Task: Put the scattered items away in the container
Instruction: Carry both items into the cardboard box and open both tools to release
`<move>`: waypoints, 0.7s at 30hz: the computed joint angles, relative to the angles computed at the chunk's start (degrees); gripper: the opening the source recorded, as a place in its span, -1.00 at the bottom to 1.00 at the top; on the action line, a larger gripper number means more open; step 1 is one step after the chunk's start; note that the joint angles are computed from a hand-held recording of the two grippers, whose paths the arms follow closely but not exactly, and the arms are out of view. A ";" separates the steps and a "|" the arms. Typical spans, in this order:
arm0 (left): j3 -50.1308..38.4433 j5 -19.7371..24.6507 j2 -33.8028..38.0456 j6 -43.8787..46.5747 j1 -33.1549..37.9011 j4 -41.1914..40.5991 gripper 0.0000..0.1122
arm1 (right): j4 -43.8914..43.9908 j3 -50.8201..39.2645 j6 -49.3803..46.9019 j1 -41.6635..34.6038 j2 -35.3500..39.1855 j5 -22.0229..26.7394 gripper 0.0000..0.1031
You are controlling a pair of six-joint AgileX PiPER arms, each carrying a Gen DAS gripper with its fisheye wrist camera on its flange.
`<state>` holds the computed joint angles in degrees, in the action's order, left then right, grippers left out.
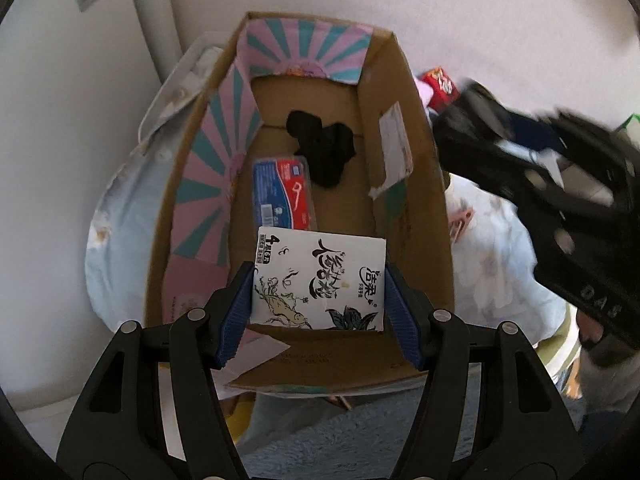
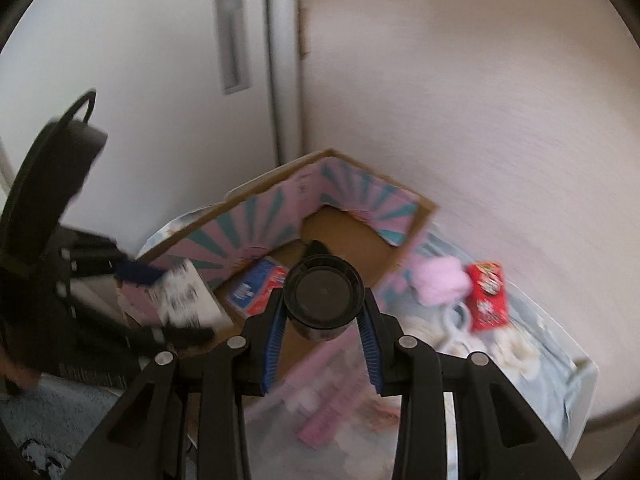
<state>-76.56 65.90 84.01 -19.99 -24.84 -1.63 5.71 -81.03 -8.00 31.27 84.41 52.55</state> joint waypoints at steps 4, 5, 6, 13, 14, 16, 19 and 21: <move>-0.49 -0.47 1.89 1.56 -0.17 -0.35 0.07 | 5.23 -7.85 -4.57 -0.92 7.74 2.98 -0.37; -0.64 -0.52 2.36 1.95 -0.17 -0.32 0.07 | 5.52 -10.18 -4.86 -0.93 9.70 3.77 -0.37; -0.66 -0.63 2.66 2.31 -0.10 -0.48 0.07 | 5.43 -12.87 -4.74 -0.92 11.90 4.70 -0.37; -1.62 -0.69 5.44 4.56 1.49 -2.32 0.07 | 1.05 -30.48 -2.70 -0.18 26.02 11.00 -0.36; -1.71 -0.67 5.71 4.71 1.71 -2.48 0.07 | 0.86 -31.60 -3.08 -0.14 27.11 11.44 -0.36; -1.67 -0.79 5.95 4.87 1.94 -2.56 0.07 | 0.58 -33.39 -3.70 -0.15 28.97 12.29 -0.36; -1.09 -1.15 6.28 5.00 2.40 -3.04 0.07 | 0.39 -34.45 -4.13 -0.41 30.80 12.78 -0.36; -0.66 -1.43 6.59 5.26 2.83 -3.59 0.07 | 0.22 -34.81 -3.87 -0.70 31.74 12.86 -0.36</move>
